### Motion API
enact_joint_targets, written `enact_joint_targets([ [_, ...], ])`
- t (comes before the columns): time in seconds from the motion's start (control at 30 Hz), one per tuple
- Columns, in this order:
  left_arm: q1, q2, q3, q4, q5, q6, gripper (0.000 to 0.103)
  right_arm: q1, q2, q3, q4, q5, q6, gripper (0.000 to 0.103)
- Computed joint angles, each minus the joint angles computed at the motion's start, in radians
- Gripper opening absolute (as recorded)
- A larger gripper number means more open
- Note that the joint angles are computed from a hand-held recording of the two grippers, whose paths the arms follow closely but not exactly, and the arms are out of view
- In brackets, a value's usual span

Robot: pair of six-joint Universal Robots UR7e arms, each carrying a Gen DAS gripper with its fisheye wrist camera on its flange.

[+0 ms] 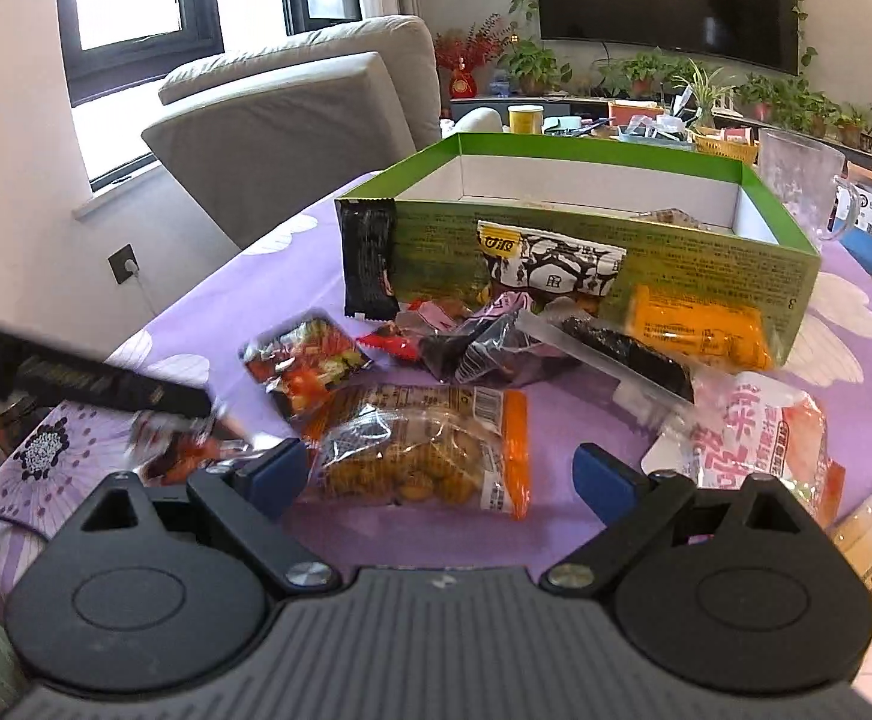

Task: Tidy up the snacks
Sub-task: 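Grasp the white-and-red sausage packet with the left tool and lift it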

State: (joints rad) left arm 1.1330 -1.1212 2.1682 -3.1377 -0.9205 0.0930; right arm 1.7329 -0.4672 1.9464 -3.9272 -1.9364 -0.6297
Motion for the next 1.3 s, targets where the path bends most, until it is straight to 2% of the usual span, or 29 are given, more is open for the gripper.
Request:
enact_joint_targets([
  [0.2,-0.001,-0.005,-0.001,-0.013,0.059,0.026,0.029,-0.002,-0.004,0.022,-0.03,0.004,-0.013,0.058],
  [0.33,0.018,0.012,-0.014,-0.086,0.004,0.105,0.029,-0.001,-0.017,0.051,-0.048,0.012,-0.026,0.058],
  [0.43,0.024,0.047,-0.038,-0.144,-0.016,0.174,0.029,0.007,-0.023,0.08,-0.086,0.026,-0.075,0.058],
  [0.63,0.033,0.063,-0.058,-0.102,-0.047,0.169,0.029,0.008,-0.039,0.124,-0.065,0.104,-0.18,0.058],
  [0.73,0.043,0.036,-0.034,-0.088,-0.091,0.172,0.029,0.024,0.024,0.048,-0.094,0.04,-0.208,0.058],
  [0.83,0.06,-0.008,-0.021,-0.012,-0.149,0.161,0.029,0.031,0.074,-0.059,-0.115,-0.034,-0.144,0.058],
  [0.97,0.056,-0.043,0.007,-0.009,-0.151,0.157,0.029,0.018,0.049,-0.106,-0.031,-0.027,0.014,0.058],
  [1.07,0.076,-0.069,0.016,-0.013,-0.238,0.186,0.029,0.014,0.037,-0.094,-0.029,-0.023,0.02,0.058],
  [1.13,0.093,-0.084,0.004,0.049,-0.306,0.227,0.033,0.01,0.034,-0.078,-0.047,-0.029,0.006,0.058],
  [1.2,0.093,-0.09,0.001,0.089,-0.323,0.296,0.042,0.001,0.016,-0.047,-0.033,-0.01,0.021,0.058],
  [1.3,0.073,-0.087,0.031,0.04,-0.3,0.44,0.047,-0.005,-0.006,-0.024,0.038,0.01,0.067,0.058],
])
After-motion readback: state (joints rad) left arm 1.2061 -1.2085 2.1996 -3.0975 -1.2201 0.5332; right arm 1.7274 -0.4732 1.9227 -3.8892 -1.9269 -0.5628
